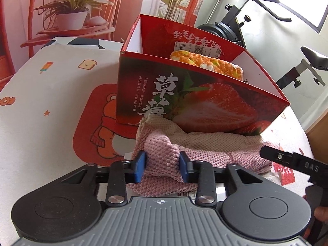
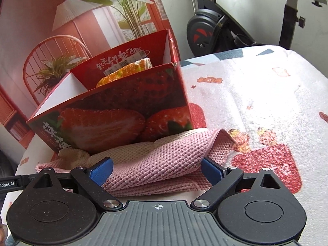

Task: Organize soft objects
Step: 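Close the left tool on one towel edge while the right tool grips another edge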

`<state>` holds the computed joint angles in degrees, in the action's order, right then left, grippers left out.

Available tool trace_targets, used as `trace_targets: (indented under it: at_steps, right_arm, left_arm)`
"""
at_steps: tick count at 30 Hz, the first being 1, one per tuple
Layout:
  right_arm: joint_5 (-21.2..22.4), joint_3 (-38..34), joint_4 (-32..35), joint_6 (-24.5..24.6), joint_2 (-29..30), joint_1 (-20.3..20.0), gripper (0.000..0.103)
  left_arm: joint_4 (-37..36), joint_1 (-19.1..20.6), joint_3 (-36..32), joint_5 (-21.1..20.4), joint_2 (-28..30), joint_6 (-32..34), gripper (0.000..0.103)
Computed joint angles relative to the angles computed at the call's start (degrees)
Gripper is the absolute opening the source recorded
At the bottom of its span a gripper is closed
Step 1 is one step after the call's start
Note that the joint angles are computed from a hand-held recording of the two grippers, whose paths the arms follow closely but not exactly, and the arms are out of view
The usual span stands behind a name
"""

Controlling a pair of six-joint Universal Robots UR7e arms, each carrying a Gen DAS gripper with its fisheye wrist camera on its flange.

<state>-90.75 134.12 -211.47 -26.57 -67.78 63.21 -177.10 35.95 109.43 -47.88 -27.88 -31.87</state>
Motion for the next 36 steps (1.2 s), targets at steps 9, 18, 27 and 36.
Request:
trace_targets:
  at_steps: [9,18,27,36]
  right_arm:
    - [-1.0,-1.1,2.1,-0.6,1.3,1.1,0.055]
    - [1.7,1.2,0.4,-2.2,-0.9,0.3,0.007]
    - [6.7,4.2,-1.6,-3.6,-4.0,-0.5,0.006]
    - [9.5,6.4,-3.5,-5.2,-6.1,0.2,0.005]
  left_arm:
    - [-0.8,-0.4,0.5,-0.3,-0.2,1.2,0.022]
    - [-4.1,-1.8,1.3,0.6,-0.2,3.2,0.016]
    - [-7.1,-2.6,3.2,1.9,-1.3,3.2,0.015]
    - [-9.7,-3.4,4.6,3.5,-2.0,2.7,0.014]
